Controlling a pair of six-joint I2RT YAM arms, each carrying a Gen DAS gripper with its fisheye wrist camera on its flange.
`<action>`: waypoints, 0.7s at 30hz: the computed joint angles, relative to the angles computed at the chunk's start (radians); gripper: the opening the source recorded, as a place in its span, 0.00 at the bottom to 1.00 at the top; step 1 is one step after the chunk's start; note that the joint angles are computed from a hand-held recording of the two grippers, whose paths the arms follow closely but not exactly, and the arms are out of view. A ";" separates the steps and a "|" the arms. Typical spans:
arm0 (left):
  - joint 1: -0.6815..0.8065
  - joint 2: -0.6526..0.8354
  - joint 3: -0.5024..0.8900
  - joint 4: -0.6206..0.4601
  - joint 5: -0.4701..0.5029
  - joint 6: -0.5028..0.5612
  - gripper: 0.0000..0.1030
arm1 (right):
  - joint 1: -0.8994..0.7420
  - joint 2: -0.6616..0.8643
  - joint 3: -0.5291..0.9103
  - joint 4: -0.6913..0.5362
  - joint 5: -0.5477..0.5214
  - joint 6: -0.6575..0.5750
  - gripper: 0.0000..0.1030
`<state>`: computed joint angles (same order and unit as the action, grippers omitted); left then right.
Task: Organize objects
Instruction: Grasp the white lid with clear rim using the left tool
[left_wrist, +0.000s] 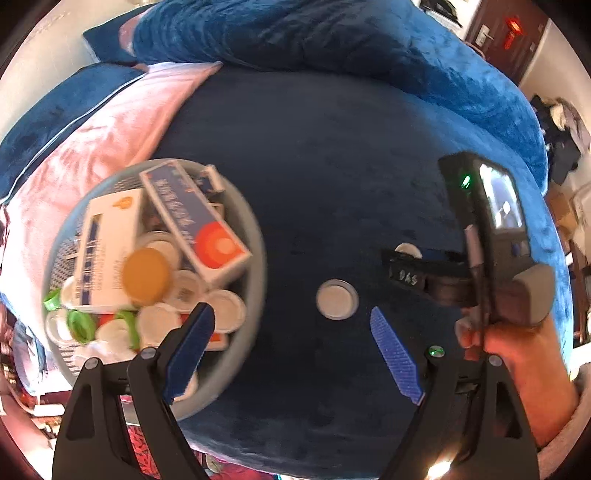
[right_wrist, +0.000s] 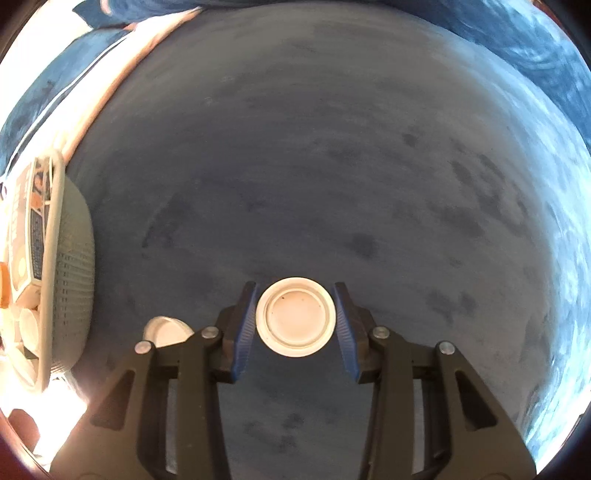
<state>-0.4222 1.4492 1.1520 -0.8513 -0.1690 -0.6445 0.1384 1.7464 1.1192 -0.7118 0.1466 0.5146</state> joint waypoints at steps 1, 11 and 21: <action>-0.019 0.018 0.006 0.006 -0.005 -0.003 0.85 | -0.016 -0.022 -0.021 0.003 -0.014 -0.002 0.39; -0.105 0.198 0.013 0.131 -0.018 -0.101 0.85 | -0.078 -0.123 -0.096 -0.013 -0.076 -0.005 0.39; -0.101 0.296 -0.071 0.320 -0.057 -0.211 0.85 | -0.142 -0.260 -0.171 -0.071 -0.080 -0.131 0.40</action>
